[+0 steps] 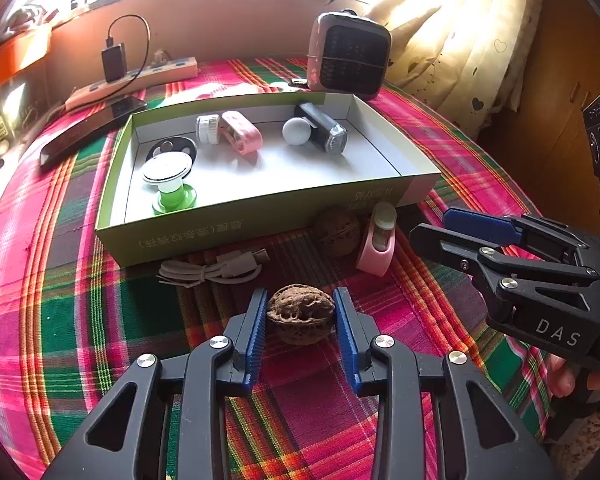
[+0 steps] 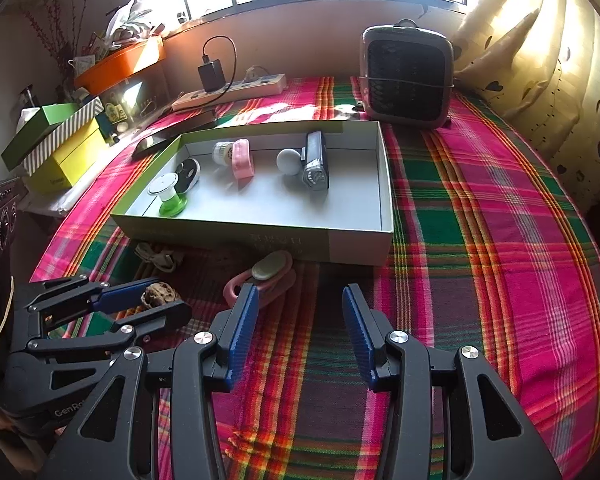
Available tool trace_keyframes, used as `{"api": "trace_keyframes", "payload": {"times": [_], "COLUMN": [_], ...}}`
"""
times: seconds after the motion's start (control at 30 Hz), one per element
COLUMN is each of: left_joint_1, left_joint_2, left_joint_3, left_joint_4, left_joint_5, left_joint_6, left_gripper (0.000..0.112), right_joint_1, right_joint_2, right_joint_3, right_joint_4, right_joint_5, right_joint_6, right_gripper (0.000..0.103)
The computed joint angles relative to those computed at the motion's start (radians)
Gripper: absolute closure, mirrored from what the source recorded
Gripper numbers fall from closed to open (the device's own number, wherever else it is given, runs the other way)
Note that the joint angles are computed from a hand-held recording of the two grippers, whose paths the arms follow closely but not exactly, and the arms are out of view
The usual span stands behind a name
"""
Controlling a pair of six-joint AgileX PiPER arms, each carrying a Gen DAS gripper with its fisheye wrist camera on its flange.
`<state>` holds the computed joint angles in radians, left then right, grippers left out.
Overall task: Organize objects
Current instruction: 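Grasp the walnut with the left tool, then move the right tool toward the pink-and-white clip while the left tool holds the walnut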
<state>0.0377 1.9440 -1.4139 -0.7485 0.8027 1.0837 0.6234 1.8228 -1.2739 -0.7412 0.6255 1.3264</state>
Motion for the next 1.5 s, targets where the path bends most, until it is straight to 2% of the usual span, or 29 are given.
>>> {"api": "trace_keyframes", "payload": {"times": [0.2,0.43,0.57,0.63,0.97,1.3,1.5], "left_joint_1": [0.013,0.035,0.036,0.038,0.037,0.037,0.037], "left_joint_2": [-0.019,-0.014,-0.009,-0.007,-0.008,-0.008,-0.007], "left_joint_3": [0.034,0.032,0.024,0.021,0.02,0.022,0.022], "left_joint_4": [-0.004,-0.017,-0.014,-0.015,-0.011,-0.01,-0.011], "left_joint_5": [-0.031,-0.022,-0.013,-0.008,-0.01,-0.012,-0.013], "left_joint_6": [0.014,0.018,0.011,0.011,0.008,0.009,0.009], "left_gripper": [0.081,0.081,0.082,0.082,0.082,0.082,0.082], "right_joint_1": [0.01,0.02,0.033,0.02,0.008,0.011,0.001], "right_joint_2": [0.018,0.09,0.126,0.121,0.081,0.018,0.0], "right_joint_3": [-0.026,-0.113,-0.16,-0.149,-0.082,0.008,0.038], "right_joint_4": [0.012,0.062,0.015,0.036,0.037,0.003,-0.011], "right_joint_5": [0.0,0.007,0.077,0.058,0.085,0.138,0.074], "right_joint_6": [-0.017,-0.093,-0.061,-0.068,-0.027,0.062,0.065], "right_gripper": [0.058,0.058,0.049,0.046,0.046,0.046,0.046]}}
